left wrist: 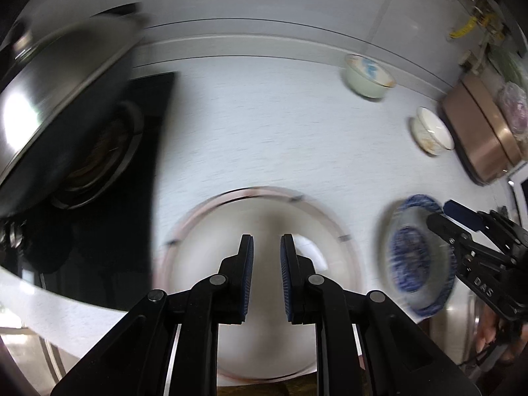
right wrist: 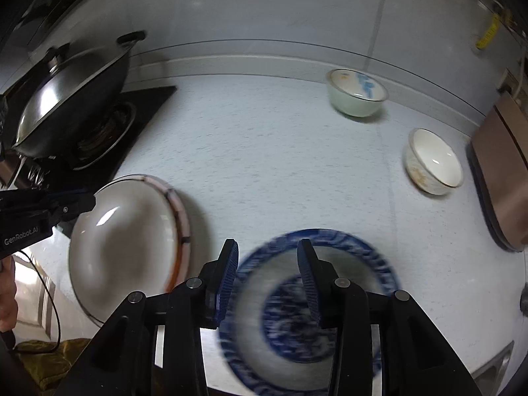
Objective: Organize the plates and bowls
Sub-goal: 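Move both grippers to the plain white brown-rimmed bowl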
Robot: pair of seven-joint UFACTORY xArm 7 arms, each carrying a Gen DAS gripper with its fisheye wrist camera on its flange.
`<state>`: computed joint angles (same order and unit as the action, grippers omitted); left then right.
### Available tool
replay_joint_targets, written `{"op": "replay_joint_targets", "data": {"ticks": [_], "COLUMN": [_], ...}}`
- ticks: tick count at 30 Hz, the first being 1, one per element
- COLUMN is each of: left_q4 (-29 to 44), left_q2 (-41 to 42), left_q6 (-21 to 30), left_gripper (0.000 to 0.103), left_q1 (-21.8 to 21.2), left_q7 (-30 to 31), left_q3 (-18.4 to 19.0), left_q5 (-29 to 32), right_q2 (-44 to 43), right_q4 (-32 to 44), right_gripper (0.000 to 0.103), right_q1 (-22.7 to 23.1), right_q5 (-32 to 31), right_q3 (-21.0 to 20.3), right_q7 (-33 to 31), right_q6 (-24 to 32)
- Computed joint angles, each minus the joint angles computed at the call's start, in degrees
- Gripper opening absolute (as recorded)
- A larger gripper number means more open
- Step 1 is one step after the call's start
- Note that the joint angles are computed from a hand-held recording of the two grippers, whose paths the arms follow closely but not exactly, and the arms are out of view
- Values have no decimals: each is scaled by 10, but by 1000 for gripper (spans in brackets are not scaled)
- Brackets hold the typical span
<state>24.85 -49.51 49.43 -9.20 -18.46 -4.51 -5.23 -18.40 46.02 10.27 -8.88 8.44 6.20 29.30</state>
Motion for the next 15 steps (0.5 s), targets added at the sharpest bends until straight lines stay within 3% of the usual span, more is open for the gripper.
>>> {"op": "replay_joint_targets", "data": {"ticks": [7,15], "left_q4": [134,334], "left_q2": [200,427], "left_q6": [-67,-91], "left_gripper": [19,19], "left_q1": [-75,-105], "left_q7": [-5,-39], "left_q3": [-29,-57], "left_q5": [-59,-66], "right_q2": [-12,115], "right_q4": [17,158], "right_gripper": [44,46], "right_q1": [-64,-118], "right_q5": [10,84], "right_q3": [-75,-127], "right_q7": [-79,-203], "right_q6": [2,22]}}
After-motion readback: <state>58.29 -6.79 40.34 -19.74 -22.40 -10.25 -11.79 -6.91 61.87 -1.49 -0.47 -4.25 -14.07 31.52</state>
